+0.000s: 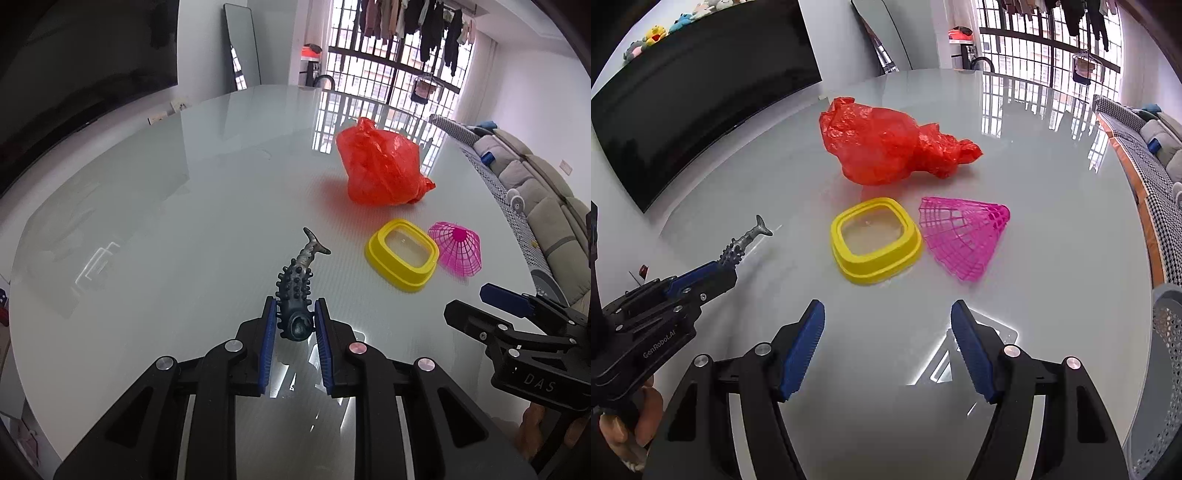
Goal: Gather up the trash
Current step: 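Grasp the yellow square ring with the right tool while the left tool holds the fish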
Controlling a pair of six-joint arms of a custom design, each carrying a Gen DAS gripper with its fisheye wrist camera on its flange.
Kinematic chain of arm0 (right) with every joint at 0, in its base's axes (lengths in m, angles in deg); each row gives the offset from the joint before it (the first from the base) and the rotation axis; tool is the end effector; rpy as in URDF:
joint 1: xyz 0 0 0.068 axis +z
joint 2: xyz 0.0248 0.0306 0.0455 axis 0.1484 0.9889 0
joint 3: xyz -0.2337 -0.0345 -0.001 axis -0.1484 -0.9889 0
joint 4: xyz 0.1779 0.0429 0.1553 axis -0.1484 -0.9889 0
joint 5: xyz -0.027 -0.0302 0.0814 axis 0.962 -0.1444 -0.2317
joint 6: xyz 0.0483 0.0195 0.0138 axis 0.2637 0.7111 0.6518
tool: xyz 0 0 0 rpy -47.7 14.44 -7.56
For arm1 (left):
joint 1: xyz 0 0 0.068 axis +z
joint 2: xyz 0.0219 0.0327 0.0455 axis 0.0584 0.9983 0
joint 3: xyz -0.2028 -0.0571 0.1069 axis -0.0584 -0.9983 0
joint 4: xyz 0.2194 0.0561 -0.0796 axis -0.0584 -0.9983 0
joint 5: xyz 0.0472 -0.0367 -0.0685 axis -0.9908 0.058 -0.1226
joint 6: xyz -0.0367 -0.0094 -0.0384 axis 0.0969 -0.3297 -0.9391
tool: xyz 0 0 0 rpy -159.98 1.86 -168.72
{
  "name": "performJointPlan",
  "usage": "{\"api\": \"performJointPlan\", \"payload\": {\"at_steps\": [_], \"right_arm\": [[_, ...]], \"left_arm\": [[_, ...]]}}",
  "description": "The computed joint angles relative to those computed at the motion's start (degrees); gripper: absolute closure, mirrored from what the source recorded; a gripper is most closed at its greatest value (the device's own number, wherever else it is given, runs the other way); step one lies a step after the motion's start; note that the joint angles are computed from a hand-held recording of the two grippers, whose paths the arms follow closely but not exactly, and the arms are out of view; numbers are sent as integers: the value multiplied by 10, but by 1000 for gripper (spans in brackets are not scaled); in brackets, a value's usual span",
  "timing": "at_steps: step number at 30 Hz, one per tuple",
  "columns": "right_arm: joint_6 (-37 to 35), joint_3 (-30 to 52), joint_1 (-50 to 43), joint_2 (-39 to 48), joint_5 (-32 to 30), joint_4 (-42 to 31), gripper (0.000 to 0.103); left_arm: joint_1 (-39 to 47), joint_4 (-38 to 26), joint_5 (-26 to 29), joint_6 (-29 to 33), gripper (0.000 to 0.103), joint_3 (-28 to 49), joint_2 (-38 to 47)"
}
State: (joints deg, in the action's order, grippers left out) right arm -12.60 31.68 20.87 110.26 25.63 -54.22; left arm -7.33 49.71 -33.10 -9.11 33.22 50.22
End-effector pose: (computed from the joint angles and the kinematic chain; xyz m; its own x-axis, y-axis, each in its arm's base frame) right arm 0.3318 0.0865 0.1015 -0.7179 -0.3408 -0.6070 -0.5538 0.8079 0.2014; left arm 0.2248 -0.0335 0.1123 -0.6975 -0.2788 -0.6601 -0.2913 0.9520 -0.0942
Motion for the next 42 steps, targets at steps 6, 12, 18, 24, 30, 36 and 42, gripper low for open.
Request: {"api": "performJointPlan", "payload": {"at_steps": [6, 12, 18, 24, 30, 36, 42], "right_arm": [[5, 81, 33, 58, 23, -31, 35], [11, 143, 46, 98, 36, -53, 29], [8, 208, 66, 137, 54, -83, 29], [4, 239, 84, 161, 78, -85, 29], [-25, 232, 103, 161, 95, -74, 33], [-25, 208, 99, 142, 58, -77, 37], [-26, 129, 92, 93, 44, -51, 37]], "left_arm": [[31, 2, 32, 11, 82, -10, -20], [53, 8, 52, 22, 82, -23, -34], [73, 20, 71, 27, 82, -28, -27], [78, 28, 77, 27, 82, -29, -19], [77, 26, 73, 24, 82, -27, -18], [78, 17, 66, 23, 82, -31, -31], [78, 14, 60, 21, 82, -32, -35]]}}
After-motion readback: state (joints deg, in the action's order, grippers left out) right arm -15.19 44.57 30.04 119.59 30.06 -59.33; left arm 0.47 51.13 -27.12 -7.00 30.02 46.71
